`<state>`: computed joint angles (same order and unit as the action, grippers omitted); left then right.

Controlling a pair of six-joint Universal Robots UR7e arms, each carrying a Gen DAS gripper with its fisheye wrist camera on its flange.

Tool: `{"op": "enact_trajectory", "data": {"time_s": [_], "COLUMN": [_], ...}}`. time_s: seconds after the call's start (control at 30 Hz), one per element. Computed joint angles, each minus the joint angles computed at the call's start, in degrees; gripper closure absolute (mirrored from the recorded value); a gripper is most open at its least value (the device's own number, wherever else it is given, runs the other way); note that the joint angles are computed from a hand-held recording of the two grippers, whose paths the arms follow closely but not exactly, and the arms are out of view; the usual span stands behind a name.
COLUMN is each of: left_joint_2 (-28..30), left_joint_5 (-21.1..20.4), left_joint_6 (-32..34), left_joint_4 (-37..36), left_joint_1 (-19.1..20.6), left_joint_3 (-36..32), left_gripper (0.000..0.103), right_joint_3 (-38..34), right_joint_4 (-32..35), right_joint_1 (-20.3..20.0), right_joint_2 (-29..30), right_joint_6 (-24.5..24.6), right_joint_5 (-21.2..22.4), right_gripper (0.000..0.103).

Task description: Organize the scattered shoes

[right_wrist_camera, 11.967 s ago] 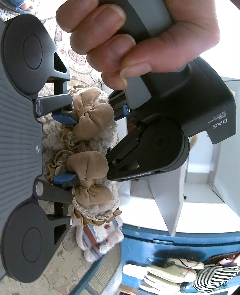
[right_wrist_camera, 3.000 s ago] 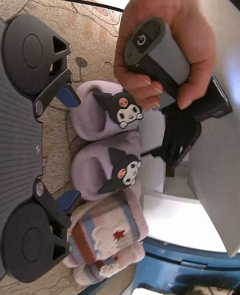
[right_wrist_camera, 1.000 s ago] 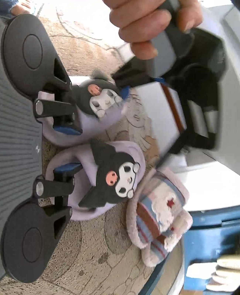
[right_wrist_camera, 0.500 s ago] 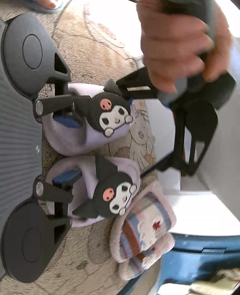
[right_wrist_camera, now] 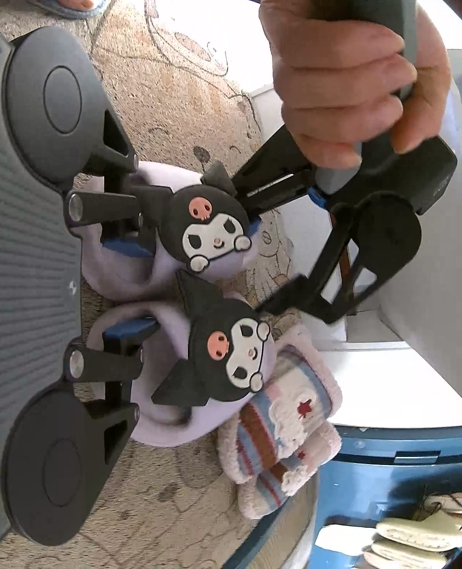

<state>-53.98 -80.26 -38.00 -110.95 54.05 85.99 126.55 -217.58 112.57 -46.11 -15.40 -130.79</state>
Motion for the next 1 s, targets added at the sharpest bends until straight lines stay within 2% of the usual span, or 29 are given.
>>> {"op": "enact_trajectory", "data": {"time_s": [0.07, 0.17, 0.23, 0.37, 0.43, 0.6, 0.67, 0.73, 0.83, 0.93, 1.0], "left_joint_2": [-0.1, -0.1, 0.0, 0.1, 0.4, 0.7, 0.7, 0.5, 0.3, 0.1, 0.2], "left_joint_5": [1.5, 5.8, 6.9, 10.3, 10.3, 9.4, 10.5, 11.8, 13.0, 13.3, 12.2], "left_joint_6": [-0.2, -0.2, 0.8, 4.7, 5.6, 6.6, 7.9, 8.2, 9.1, 10.8, 10.9], "left_joint_4": [-0.6, -2.7, -3.5, -5.5, -5.1, -4.1, -4.4, -4.9, -6.1, -7.4, -7.7], "left_joint_1": [-0.7, -2.1, -2.9, -5.4, -5.5, -5.2, -5.8, -6.2, -6.6, -7.0, -6.6], "left_joint_3": [0.5, 2.3, 3.0, 5.1, 4.8, 3.9, 4.6, 5.4, 6.4, 7.3, 7.2], "left_gripper": [0.066, 0.057, 0.046, 0.037, 0.039, 0.055, 0.056, 0.054, 0.049, 0.035, 0.027], "right_joint_3": [0.2, -0.1, -0.6, -0.4, -0.1, -0.2, 0.0, 0.1, -0.5, -0.6, -0.7], "right_joint_4": [-1.1, -2.6, -3.5, -5.5, -5.5, -4.5, -4.8, -5.2, -7.1, -7.3, -7.4], "right_joint_1": [-0.1, -0.2, 0.0, -0.2, -0.3, 0.1, 0.2, 0.2, 0.5, 0.2, -0.3], "right_joint_2": [0.2, 1.1, 1.9, 2.6, 2.4, 2.1, 2.1, 2.2, 3.0, 3.0, 3.0], "right_joint_6": [0.6, 0.2, -1.1, -0.3, 0.2, -0.2, 0.3, 0.5, -0.9, -0.6, -0.6], "right_joint_5": [0.2, 0.3, -0.2, -1.0, -0.8, -1.2, -1.2, -1.4, -2.9, -2.9, -2.4], "right_gripper": [0.061, 0.058, 0.057, 0.057, 0.057, 0.055, 0.051, 0.036, 0.026, 0.017, 0.016]}}
